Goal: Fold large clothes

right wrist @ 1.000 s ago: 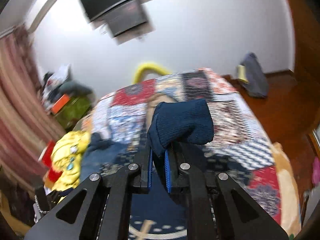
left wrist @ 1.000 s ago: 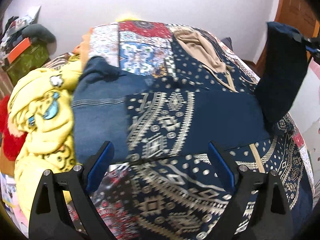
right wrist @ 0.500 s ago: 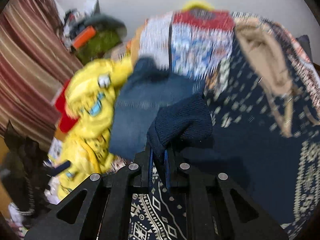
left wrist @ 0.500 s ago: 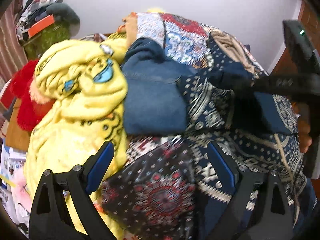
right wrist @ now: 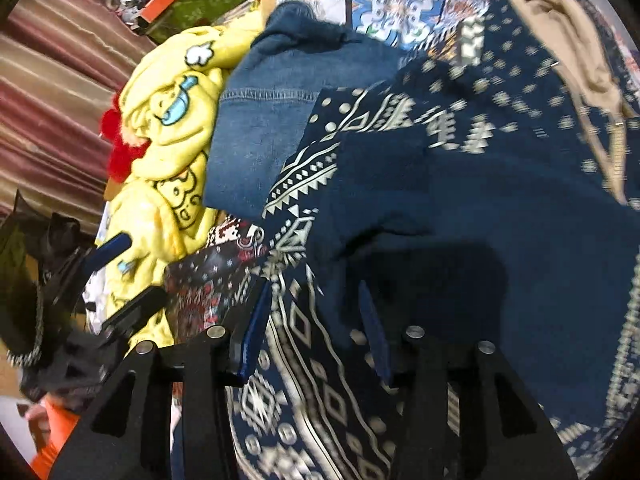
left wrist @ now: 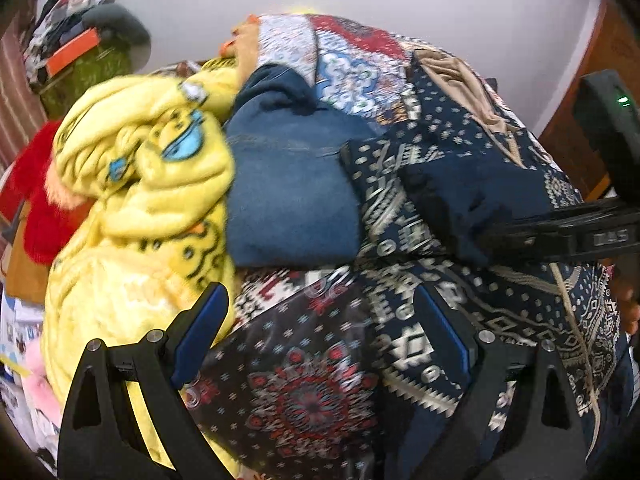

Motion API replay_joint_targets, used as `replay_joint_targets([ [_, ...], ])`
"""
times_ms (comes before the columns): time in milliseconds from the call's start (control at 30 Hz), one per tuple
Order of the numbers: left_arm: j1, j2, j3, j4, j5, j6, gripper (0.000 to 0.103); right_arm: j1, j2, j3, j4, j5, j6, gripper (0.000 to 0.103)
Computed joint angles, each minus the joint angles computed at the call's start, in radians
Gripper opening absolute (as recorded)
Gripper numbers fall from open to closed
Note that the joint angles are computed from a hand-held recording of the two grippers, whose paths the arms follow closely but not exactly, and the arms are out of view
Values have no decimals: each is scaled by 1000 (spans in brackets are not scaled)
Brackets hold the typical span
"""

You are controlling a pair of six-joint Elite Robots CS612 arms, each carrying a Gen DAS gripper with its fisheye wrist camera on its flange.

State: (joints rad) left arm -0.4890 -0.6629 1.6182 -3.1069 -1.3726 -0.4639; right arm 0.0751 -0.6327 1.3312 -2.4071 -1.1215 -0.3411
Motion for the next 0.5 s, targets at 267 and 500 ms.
replay_joint_targets([
  [267, -33, 49, -145, 84, -17, 110, 94, -70, -75, 120, -273, -84, 39, 66],
  [500, -72, 151, -330, 289, 103, 186, 94, -122, -49, 126, -317, -220, 111, 68],
])
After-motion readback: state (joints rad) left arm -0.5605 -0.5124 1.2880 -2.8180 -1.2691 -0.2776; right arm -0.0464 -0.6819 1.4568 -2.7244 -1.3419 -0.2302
